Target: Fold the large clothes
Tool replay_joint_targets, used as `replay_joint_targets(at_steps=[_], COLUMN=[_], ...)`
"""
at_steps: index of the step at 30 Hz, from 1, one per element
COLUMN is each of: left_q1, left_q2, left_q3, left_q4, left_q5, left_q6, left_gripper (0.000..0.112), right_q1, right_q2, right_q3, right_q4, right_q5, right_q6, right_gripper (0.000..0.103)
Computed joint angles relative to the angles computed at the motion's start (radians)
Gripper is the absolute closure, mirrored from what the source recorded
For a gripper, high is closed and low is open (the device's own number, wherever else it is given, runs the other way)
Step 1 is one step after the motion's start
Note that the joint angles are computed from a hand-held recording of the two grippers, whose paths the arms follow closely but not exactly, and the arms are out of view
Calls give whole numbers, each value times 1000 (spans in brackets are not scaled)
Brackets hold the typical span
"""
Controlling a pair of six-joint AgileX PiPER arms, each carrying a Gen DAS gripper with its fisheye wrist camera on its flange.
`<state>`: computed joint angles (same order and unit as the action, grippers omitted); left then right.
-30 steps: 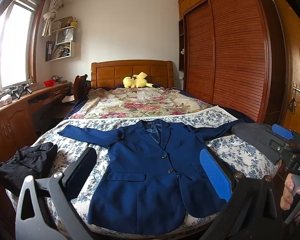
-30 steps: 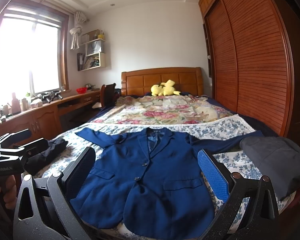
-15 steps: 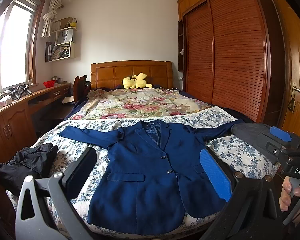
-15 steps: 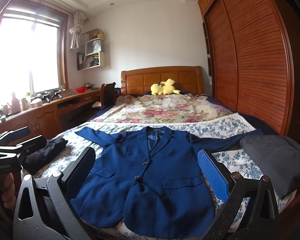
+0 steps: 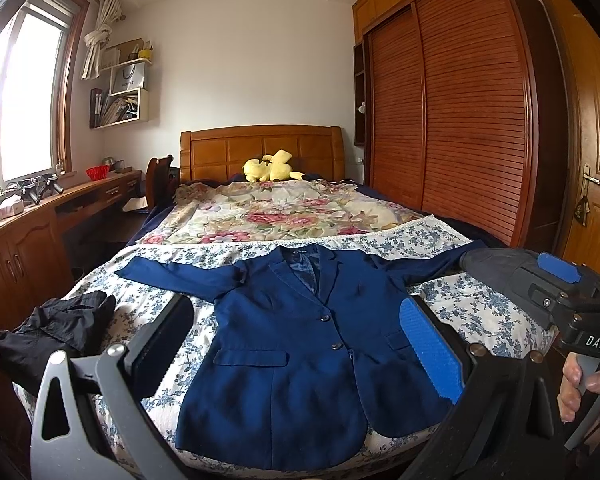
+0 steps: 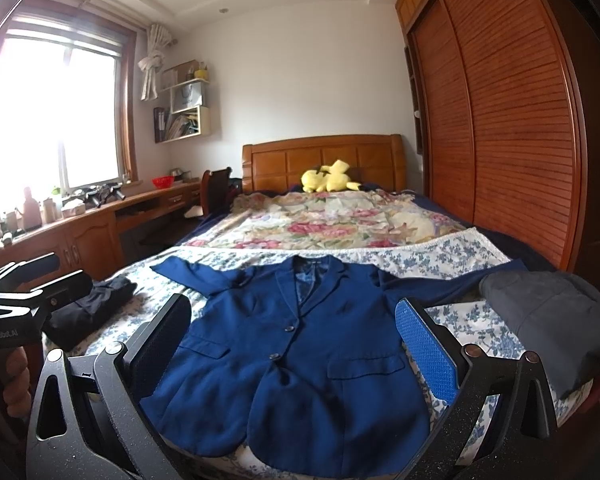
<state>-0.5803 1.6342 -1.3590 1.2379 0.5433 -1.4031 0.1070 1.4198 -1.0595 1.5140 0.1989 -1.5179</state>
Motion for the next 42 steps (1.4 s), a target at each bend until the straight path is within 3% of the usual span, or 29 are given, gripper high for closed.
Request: replay_joint_targets(at_steps=[32, 35, 42], left_q1=[3, 31, 89], left_q2=[7, 30, 89], left_q3=[-3, -9, -2], left_q4=[-13, -52, -82], left_q5=[-4, -27, -83], left_q6=[12, 38, 39], left_gripper=[9, 9, 9], right_q1=[-2, -9, -23], right_q2=[0, 5, 102], right_q3=[-2, 8, 2], right_q4=[-33, -4, 203], right_q5=[2, 17, 69], right_q6=[39, 7, -235], right_gripper=[0, 0, 0])
